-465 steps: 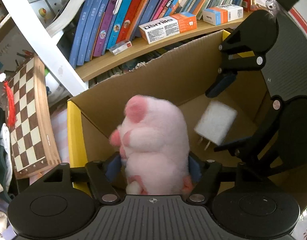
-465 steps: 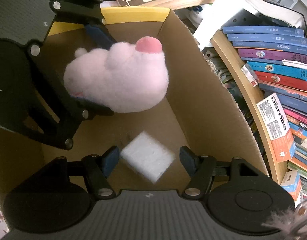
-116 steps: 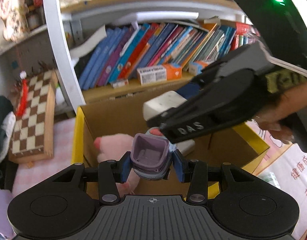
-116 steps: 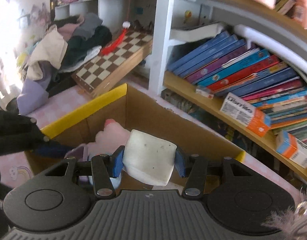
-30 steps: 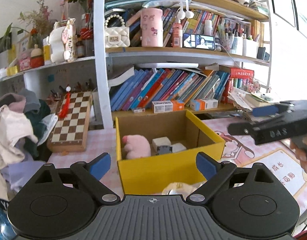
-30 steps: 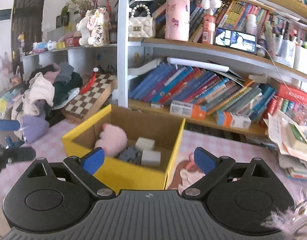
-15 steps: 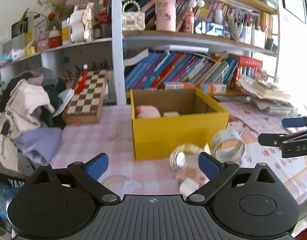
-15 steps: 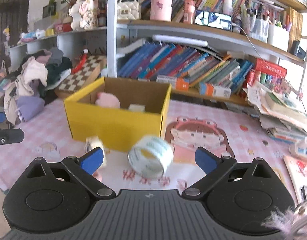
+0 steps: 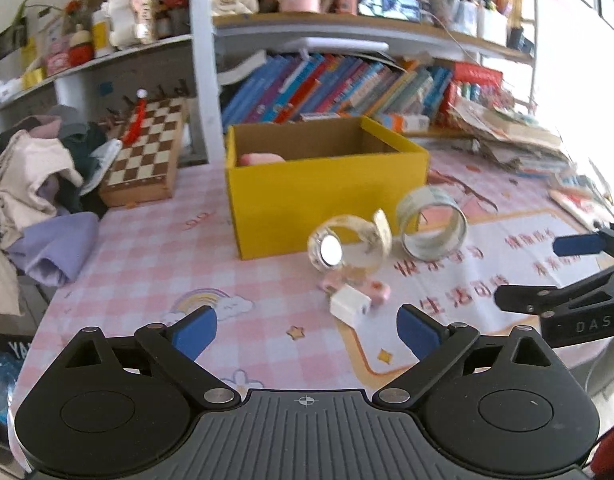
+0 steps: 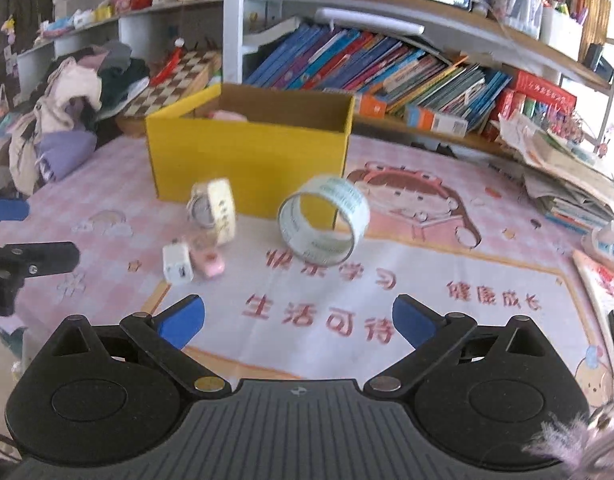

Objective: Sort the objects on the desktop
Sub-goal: 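Withdraw both open tools from the box back toward the table, then grasp the white charger plug with the left tool while the right tool grasps the clear tape roll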

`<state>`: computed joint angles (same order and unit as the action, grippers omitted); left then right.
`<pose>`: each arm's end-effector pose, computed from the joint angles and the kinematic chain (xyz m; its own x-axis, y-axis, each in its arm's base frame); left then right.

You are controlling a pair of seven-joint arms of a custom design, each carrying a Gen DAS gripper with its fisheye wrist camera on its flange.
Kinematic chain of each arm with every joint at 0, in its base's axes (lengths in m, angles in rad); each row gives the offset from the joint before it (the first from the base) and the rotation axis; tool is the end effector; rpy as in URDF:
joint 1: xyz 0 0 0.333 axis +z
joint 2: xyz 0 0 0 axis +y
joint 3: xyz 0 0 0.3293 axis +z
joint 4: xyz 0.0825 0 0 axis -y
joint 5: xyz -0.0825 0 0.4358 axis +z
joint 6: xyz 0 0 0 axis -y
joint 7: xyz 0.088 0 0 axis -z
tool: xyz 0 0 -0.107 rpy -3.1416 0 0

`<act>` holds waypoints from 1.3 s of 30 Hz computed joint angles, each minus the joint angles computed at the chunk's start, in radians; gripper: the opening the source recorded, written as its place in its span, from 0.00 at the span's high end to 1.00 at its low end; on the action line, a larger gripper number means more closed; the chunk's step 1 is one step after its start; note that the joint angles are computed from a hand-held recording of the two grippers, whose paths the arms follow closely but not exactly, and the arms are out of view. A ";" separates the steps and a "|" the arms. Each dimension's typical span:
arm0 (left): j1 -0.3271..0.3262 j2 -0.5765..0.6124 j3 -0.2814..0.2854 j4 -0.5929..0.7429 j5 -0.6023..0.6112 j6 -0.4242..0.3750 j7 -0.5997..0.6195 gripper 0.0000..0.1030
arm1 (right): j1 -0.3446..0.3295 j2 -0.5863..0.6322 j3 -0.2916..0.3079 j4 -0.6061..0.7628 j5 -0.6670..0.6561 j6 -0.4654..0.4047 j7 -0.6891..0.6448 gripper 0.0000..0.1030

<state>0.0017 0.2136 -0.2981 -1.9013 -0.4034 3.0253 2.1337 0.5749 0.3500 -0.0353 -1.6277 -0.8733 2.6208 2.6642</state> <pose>0.6819 -0.1628 0.4853 -0.4102 -0.9111 -0.0406 -0.5288 0.2739 -0.8033 0.6365 0.4057 0.4768 0.0602 -0.9967 0.0545 -0.6292 -0.0803 -0.7730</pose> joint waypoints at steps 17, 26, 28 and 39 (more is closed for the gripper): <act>-0.009 0.031 -0.010 0.036 -0.002 -0.065 0.109 0.05 | -0.002 0.052 0.007 0.050 0.174 -0.034 -0.154 0.03; -0.020 0.087 -0.001 0.100 0.039 -0.065 0.076 0.06 | -0.004 0.077 -0.003 0.087 0.204 -0.043 -0.205 0.04; -0.012 0.107 -0.012 0.124 0.039 -0.075 0.078 0.06 | -0.004 0.081 -0.006 0.095 0.209 -0.055 -0.211 0.05; -0.060 0.222 0.027 0.271 0.136 -0.201 0.008 0.51 | -0.030 0.121 -0.010 0.154 0.253 -0.073 -0.282 0.05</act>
